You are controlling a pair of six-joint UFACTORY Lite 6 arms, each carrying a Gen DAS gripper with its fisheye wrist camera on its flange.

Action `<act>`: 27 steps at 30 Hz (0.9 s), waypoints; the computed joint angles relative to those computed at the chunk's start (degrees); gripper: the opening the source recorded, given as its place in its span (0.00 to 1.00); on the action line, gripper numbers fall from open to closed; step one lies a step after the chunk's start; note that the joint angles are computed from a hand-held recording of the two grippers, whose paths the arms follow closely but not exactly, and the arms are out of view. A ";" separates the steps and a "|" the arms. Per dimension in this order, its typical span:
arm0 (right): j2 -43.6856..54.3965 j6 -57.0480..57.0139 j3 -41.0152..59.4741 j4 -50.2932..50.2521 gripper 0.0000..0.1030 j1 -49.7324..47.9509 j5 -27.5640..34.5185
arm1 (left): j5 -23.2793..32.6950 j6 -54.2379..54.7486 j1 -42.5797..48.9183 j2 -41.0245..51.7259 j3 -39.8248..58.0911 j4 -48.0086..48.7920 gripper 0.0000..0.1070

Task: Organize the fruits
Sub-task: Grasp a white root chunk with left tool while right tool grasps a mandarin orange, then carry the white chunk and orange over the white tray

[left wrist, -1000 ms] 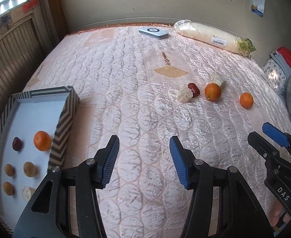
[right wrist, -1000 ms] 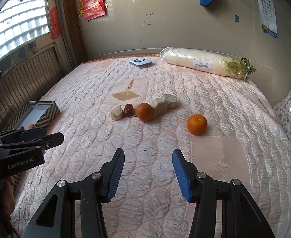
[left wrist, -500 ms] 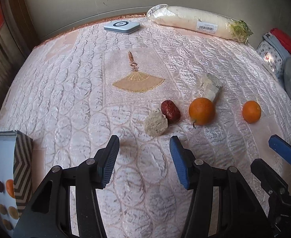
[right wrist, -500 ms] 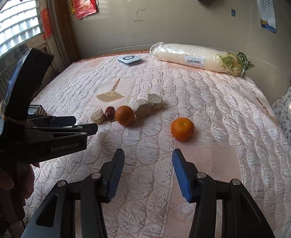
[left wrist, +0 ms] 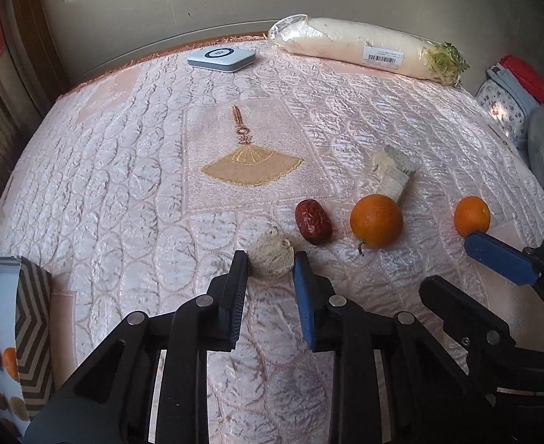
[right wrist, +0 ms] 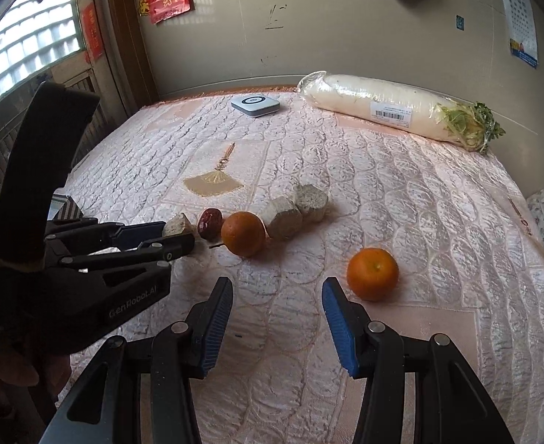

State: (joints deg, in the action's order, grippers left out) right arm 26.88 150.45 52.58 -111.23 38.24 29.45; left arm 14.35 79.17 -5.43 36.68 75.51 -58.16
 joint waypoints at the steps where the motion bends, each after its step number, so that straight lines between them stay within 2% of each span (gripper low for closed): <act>1: 0.62 0.17 0.94 -0.83 0.47 -0.33 -0.53 | -0.01 -0.28 0.48 -0.51 -0.60 -0.26 0.23; 7: 6.70 -4.62 9.18 -0.20 0.47 -3.08 -3.66 | -0.07 0.80 3.55 -3.86 -5.05 -1.80 0.23; 12: 10.68 0.15 13.69 -5.95 0.46 -6.40 -6.69 | -0.06 6.71 5.37 -7.98 -9.65 -7.06 0.23; 14: 11.52 6.62 14.23 -12.49 0.30 -7.25 -7.98 | 0.18 7.33 5.99 -9.13 -10.83 -7.36 0.23; 15: 11.55 7.91 14.34 -13.45 0.30 -7.25 -8.26 | 0.52 6.97 6.38 -9.51 -11.14 -6.86 0.23; 18: 10.84 2.89 13.69 -7.34 0.30 -5.08 -5.89 | 0.90 9.35 7.56 -11.23 -12.65 -8.78 0.23; 21: 6.93 6.32 8.99 -8.08 0.30 -2.75 -3.40 | 1.10 13.74 9.21 -13.44 -14.85 -12.33 0.23; 27: 1.48 3.58 3.06 0.36 0.30 5.69 3.06 | 3.28 21.37 14.05 -17.73 -19.19 -17.35 0.23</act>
